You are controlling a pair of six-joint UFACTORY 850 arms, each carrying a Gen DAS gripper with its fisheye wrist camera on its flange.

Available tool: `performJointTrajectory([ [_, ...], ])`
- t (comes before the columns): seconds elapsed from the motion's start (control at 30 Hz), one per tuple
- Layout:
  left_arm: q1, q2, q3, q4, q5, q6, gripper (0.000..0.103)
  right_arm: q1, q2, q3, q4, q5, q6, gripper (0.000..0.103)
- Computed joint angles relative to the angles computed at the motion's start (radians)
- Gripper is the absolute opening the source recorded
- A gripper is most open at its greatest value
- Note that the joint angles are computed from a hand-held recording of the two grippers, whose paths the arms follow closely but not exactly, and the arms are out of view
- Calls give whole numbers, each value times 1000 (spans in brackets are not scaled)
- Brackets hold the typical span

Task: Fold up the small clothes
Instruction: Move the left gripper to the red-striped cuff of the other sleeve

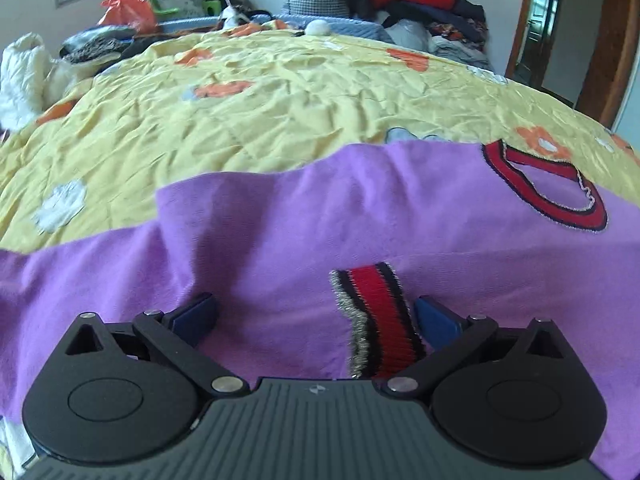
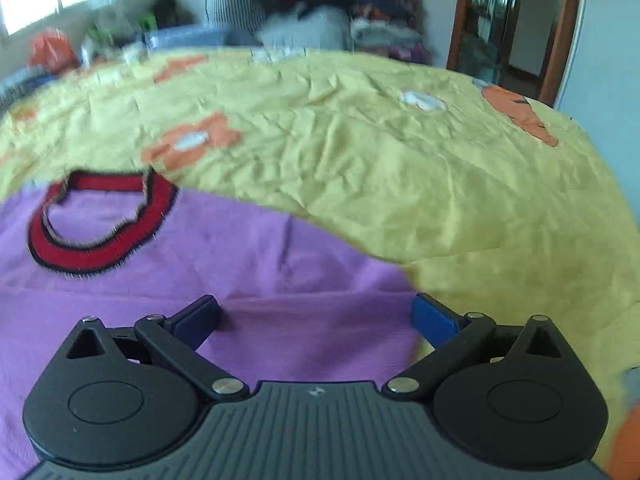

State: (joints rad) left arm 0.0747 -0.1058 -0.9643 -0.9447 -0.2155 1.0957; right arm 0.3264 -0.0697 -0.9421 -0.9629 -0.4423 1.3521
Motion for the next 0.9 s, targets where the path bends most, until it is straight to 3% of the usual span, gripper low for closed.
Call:
performJointTrajectory([
  [0.03, 13, 5, -1, -4, -26, -3, 103, 15, 25, 4, 40, -16, -34, 103],
  [0.1, 50, 20, 5, -86, -90, 53, 103, 51, 117, 64, 8, 28, 22, 103],
  [0.2, 121, 39, 22, -226, -207, 159, 103, 110, 165, 116, 27, 101, 90, 103],
  [0.27, 145, 45, 23, -177, -197, 90, 103, 135, 143, 133, 63, 127, 111, 103],
  [0.33, 179, 51, 27, -141, -169, 42, 103, 197, 108, 123, -49, 3, 172, 103],
  [0.4, 240, 63, 41, -212, -176, 97, 103, 251, 71, 99, -100, -106, 224, 103],
  [0.5, 352, 83, 70, -453, -192, 322, 103, 259, 66, 78, -13, -119, 162, 103],
  [0.57, 437, 58, 53, -529, -265, 401, 103, 266, 70, 77, 11, -140, 156, 103],
  [0.63, 511, -2, -10, -471, -353, 336, 103, 266, 75, 79, 37, -137, 172, 103],
  [0.77, 575, -95, -127, -438, -362, 268, 103, 292, 87, 106, -40, -166, 293, 103],
  [0.9, 638, -208, -256, -453, -521, 172, 103, 324, 93, 137, -158, -192, 443, 103],
])
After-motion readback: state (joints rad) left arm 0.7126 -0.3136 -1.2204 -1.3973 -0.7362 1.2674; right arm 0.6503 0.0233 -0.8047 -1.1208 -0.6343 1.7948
